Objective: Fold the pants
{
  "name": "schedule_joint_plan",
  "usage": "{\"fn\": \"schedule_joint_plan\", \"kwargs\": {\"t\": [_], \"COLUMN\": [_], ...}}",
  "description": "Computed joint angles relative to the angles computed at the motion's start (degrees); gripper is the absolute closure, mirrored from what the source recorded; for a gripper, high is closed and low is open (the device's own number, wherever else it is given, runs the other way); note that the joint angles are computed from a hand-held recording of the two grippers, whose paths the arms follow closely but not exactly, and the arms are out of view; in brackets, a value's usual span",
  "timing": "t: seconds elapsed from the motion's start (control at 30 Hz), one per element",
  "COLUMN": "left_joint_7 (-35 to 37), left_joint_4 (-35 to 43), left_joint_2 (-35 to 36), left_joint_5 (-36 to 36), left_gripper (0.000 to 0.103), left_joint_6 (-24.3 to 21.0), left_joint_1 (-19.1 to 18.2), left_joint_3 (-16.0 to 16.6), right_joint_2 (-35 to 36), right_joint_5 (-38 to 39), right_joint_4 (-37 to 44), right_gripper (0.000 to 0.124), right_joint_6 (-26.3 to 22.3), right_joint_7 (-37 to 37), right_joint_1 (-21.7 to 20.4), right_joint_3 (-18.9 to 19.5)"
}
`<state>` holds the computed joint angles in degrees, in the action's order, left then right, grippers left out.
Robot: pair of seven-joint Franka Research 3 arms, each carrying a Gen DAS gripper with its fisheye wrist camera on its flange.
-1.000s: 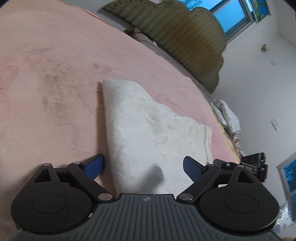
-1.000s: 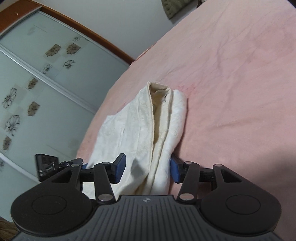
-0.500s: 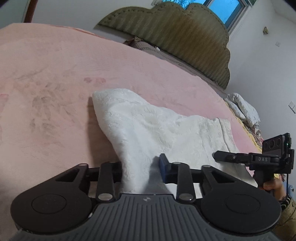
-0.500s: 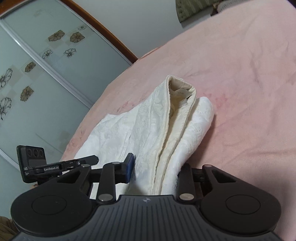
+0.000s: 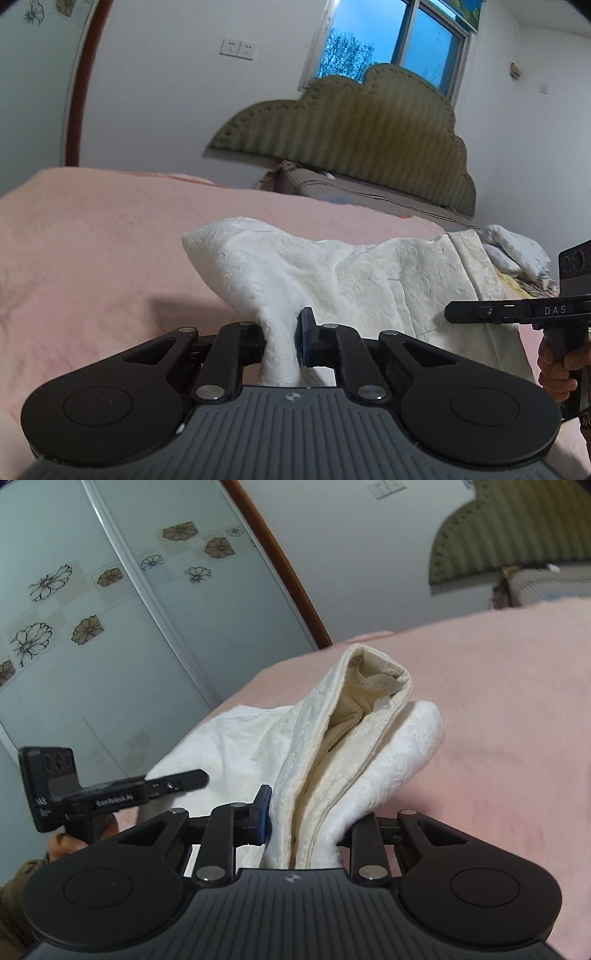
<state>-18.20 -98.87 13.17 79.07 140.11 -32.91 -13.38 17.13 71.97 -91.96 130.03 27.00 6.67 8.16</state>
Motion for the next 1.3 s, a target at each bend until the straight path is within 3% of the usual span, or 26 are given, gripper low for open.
{"fn": "schedule_joint_plan", "kwargs": {"t": [0.17, 0.3, 0.43, 0.47, 0.5, 0.53, 0.6, 0.7, 0.77, 0.8, 0.87, 0.93, 1.03, 1.1, 1.17, 1.2, 1.27, 1.3], "left_joint_7": [5.44, 9.35, 13.18, 12.72, 12.08, 12.05, 12.51, 11.52, 10.37, 9.45, 8.83, 11.26, 17.58, 15.78, 13.90, 12.45, 12.01, 12.51], "left_joint_4": [2.65, 4.79, 5.25, 4.75, 3.90, 3.57, 3.16, 3.09, 2.12, 1.51, 1.21, 3.56, 7.13, 6.76, 7.58, 7.26, 8.27, 9.91], "left_joint_2": [1.20, 3.26, 4.92, 4.79, 4.40, 4.11, 3.46, 2.39, 1.21, 0.60, 0.37, 2.37, 5.98, 6.17, 5.96, 5.49, 5.91, 7.01], "left_joint_5": [-2.95, -7.14, -13.09, -13.38, -13.48, -13.89, -14.88, -13.83, -12.20, -11.03, -9.53, -10.46, -15.27, -15.15, -15.52, -14.53, -13.91, -14.35], "left_gripper": [0.091, 0.091, 0.084, 0.082, 0.075, 0.061, 0.051, 0.050, 0.050, 0.050, 0.050, 0.050, 0.046, 0.043, 0.045, 0.042, 0.028, 0.014], "left_joint_6": [-2.43, -2.80, -2.93, -2.56, -2.49, -3.65, -7.46, -16.95, -18.92, -18.83, -17.58, -15.84, -17.17, -17.53, -19.03, -19.37, -21.87, -24.34], "left_joint_1": [1.66, 2.61, 3.22, 3.15, 3.10, 2.82, 2.15, -0.32, -1.24, -1.61, -1.92, -1.77, -2.24, -3.21, -4.21, -4.86, -6.02, -6.81], "left_joint_3": [1.21, 1.89, 2.69, 2.97, 3.26, 3.28, 3.04, 2.20, 1.25, 0.71, -0.29, -0.87, -0.67, 0.43, 0.71, 0.87, 0.70, 0.56], "right_joint_2": [11.12, 19.34, 23.55, 23.43, 22.71, 21.63, 17.78, 10.84, 6.46, 4.77, 2.10, 0.55, 1.73, 3.25, 1.81, 0.54, -1.86, -2.07], "right_joint_5": [-5.07, -12.16, -23.00, -24.56, -24.28, -24.40, -27.22, -28.34, -29.10, -26.48, -16.38, -12.84, -23.42, -28.91, -28.64, -26.60, -18.26, -17.64], "right_joint_4": [14.39, 24.00, 28.26, 27.62, 26.13, 24.32, 18.73, 8.62, 2.18, 0.09, -2.20, -3.35, -3.32, -3.12, -5.18, -6.65, -9.17, -9.44], "right_gripper": [0.099, 0.099, 0.080, 0.076, 0.073, 0.064, 0.054, 0.053, 0.053, 0.053, 0.053, 0.053, 0.053, 0.053, 0.053, 0.053, 0.053, 0.051], "right_joint_6": [4.50, 5.40, 7.37, 7.94, 8.48, 9.06, 12.40, 20.81, 29.81, 32.15, 30.49, 26.32, 25.75, 27.48, 30.41, 31.86, 32.89, 32.39], "right_joint_7": [4.87, 12.28, 23.64, 24.91, 24.68, 24.43, 23.52, 20.67, 19.38, 14.66, 1.85, -4.16, 3.58, 10.35, 13.31, 11.17, 3.78, 4.37], "right_joint_1": [2.86, 4.34, 7.64, 7.84, 6.99, 6.22, 6.00, 5.31, 6.32, 4.80, 0.24, -0.06, 6.11, 9.41, 10.00, 9.21, 6.88, 7.43], "right_joint_3": [1.84, 2.57, -0.42, -0.57, 0.43, 1.17, 1.05, 1.66, 1.79, 4.27, 9.97, 10.95, 5.96, 2.88, 2.93, 4.27, 7.52, 6.96]}}
